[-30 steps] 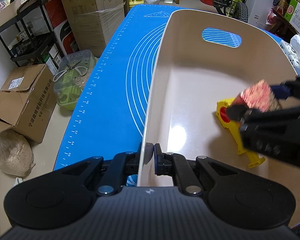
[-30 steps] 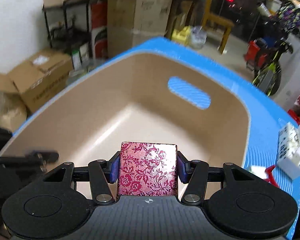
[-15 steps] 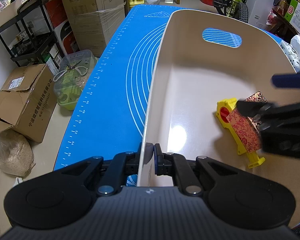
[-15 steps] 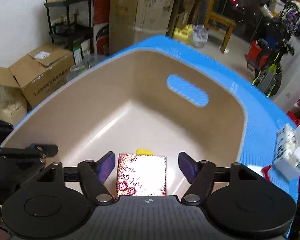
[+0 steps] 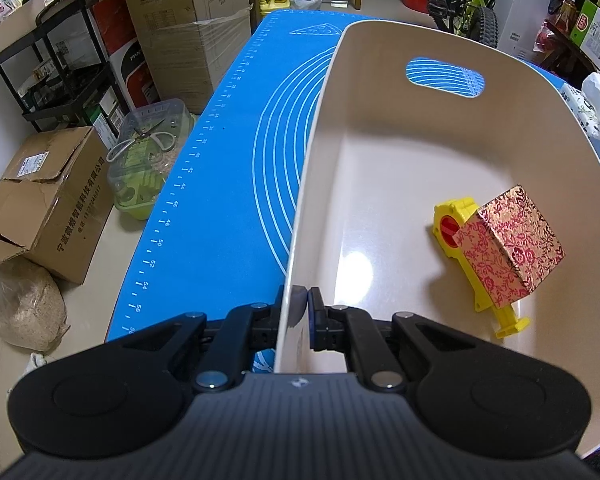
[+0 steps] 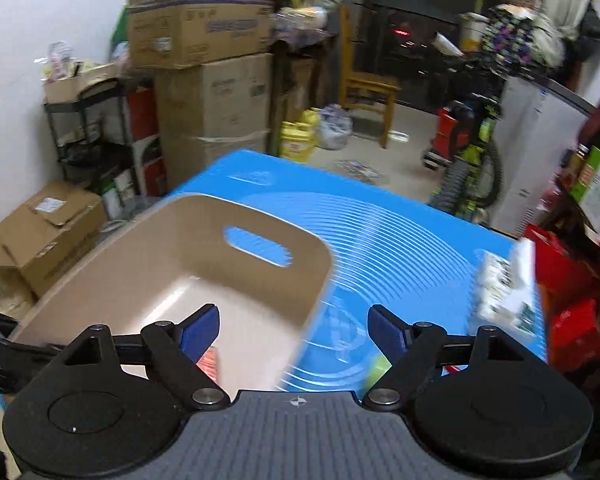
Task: Organize rigid objects
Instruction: 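Carry the pink floral box into the bin and release it, then grasp the black earbud case with the right tool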
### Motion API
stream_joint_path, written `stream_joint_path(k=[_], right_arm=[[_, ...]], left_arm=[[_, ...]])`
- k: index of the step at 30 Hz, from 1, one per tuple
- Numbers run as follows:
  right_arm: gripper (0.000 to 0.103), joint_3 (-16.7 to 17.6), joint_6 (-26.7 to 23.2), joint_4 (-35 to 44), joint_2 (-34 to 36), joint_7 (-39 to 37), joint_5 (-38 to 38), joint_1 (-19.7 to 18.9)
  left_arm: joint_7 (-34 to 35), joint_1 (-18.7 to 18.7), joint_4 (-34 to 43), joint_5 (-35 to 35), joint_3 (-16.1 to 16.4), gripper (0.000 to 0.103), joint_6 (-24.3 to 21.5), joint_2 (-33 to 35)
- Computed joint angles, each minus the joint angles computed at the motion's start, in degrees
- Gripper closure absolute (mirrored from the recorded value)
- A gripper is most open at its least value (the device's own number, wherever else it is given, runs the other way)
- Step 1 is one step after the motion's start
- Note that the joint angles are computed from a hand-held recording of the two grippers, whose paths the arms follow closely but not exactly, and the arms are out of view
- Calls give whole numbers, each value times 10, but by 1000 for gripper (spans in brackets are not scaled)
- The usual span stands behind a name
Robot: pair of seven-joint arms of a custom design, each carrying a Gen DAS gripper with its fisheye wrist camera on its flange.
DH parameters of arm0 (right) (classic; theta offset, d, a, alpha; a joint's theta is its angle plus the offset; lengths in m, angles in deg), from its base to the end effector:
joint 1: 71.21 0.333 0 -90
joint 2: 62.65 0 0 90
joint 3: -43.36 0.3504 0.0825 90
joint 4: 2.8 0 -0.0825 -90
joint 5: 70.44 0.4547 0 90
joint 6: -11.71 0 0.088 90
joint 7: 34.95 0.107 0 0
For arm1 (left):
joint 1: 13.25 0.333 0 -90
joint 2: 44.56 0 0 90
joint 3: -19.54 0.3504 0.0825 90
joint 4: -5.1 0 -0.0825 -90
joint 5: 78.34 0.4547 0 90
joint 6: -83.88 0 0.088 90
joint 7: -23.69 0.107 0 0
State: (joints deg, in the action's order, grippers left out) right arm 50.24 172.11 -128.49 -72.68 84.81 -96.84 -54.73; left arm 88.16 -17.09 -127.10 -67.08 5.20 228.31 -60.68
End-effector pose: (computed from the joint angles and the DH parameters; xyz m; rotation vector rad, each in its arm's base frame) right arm 0.5428 0.2610 0.5502 -1.9350 1.4748 -0.7186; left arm 0.5259 -0.1819 0.5090 -1.9043 1.9261 -0.4909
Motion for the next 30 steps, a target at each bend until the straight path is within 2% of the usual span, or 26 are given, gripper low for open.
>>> stream_joint_path(k=[3, 14, 20, 24, 26, 27, 30], right_arm=[[19, -3, -14, -18, -7, 17, -19, -14], [21, -31, -60, -34, 47, -37, 90, -11], [31, -27, -65, -36, 67, -23, 87, -10], [35, -29, -38, -45, 67, -28, 88, -10], [43, -32, -14, -56, 65, -49, 119, -8], [52, -30, -16, -55, 64, -39, 109, -9], [53, -28, -17, -56, 62, -27, 101, -9]], left_arm=[[-1, 0, 0, 1, 0, 93, 0, 0], [0, -1, 0, 1, 0, 93, 0, 1], [-1, -1, 1, 1, 0, 93, 0, 1], [-3, -1, 1, 2, 0, 93, -1, 1], [-3, 0, 1, 3, 0, 93, -1, 1], [-3, -1, 1, 2, 0, 93, -1, 1], [-3, -1, 1, 2, 0, 93, 0, 1]])
